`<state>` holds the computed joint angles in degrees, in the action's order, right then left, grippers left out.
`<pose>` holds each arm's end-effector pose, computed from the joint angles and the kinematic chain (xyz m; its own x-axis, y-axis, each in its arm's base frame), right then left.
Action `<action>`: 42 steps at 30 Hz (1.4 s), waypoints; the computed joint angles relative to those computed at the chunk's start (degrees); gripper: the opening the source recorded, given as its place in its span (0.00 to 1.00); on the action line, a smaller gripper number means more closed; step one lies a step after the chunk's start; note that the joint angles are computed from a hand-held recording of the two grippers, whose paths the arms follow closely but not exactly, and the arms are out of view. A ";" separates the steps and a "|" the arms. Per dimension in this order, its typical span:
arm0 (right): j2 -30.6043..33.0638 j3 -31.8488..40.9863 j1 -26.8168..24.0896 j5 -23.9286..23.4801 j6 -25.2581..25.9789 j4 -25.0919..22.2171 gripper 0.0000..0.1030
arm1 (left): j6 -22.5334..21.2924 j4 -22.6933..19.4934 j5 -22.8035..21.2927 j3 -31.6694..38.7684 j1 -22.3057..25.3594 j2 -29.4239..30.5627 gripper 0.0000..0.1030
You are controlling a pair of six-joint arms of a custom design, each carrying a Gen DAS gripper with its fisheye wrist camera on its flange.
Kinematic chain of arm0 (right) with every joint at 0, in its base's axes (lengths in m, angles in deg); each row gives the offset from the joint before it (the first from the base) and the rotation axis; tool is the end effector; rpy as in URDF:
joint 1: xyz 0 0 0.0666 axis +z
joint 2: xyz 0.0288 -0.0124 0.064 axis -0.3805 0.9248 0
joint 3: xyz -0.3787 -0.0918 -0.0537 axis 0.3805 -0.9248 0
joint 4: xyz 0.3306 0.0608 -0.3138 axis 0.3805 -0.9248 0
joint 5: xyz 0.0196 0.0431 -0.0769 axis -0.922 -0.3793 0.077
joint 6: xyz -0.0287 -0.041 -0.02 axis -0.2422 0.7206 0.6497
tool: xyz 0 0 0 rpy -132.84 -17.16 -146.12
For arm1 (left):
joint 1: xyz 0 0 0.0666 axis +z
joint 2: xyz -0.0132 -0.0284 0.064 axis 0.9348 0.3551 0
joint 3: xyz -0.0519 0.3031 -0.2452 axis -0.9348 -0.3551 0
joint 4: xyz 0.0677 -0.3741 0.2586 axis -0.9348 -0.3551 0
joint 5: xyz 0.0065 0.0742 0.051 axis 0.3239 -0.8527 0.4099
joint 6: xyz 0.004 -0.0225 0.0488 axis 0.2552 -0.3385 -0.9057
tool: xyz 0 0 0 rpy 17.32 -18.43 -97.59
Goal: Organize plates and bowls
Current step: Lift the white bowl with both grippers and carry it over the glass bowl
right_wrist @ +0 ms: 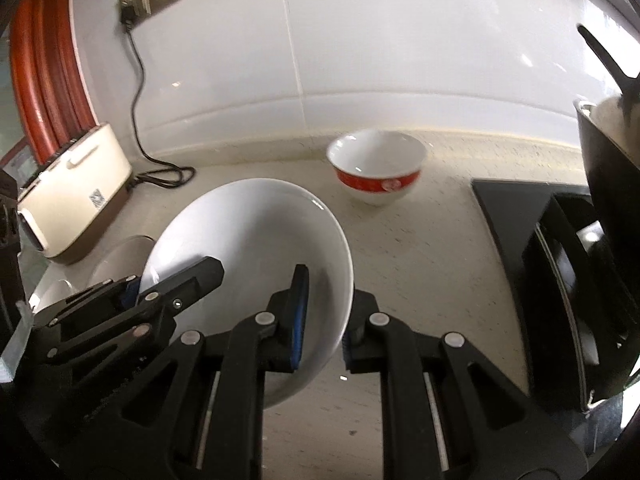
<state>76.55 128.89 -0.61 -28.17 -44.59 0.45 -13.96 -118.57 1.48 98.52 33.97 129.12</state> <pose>0.3852 0.1395 0.4900 -0.5909 0.2289 -0.7736 0.2014 0.9704 0.1333 0.4581 -0.3303 0.4890 -0.6068 0.1548 -0.7796 0.5442 0.7958 -0.2656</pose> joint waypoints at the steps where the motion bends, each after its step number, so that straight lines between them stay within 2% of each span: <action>1: 0.06 0.05 0.34 0.43 0.16 0.63 0.17 | 0.28 0.12 -0.68 -0.15 0.11 -0.28 0.17; 6: 0.34 -0.02 1.72 0.53 0.71 4.82 0.17 | 2.65 0.98 -1.59 -1.19 1.18 -1.77 0.17; 12: 1.44 0.38 3.15 0.44 1.05 7.69 0.17 | 4.06 2.16 -5.03 -2.85 1.69 -3.61 0.17; 21: 3.02 0.18 4.44 -1.97 -0.83 13.36 0.17 | 5.56 4.84 -9.21 -4.57 2.98 -5.59 0.18; 29: 5.55 1.19 5.86 -3.43 -1.64 14.99 0.17 | 9.45 2.99 -9.43 -4.18 5.58 -5.58 0.19; 42: 7.86 2.24 6.88 -5.92 -1.25 17.04 0.17 | 12.53 1.44 -10.55 -4.79 7.62 -6.35 0.21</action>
<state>84.41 131.13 6.27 -34.10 -45.84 17.50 -1.43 -117.12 -9.08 93.73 41.58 122.77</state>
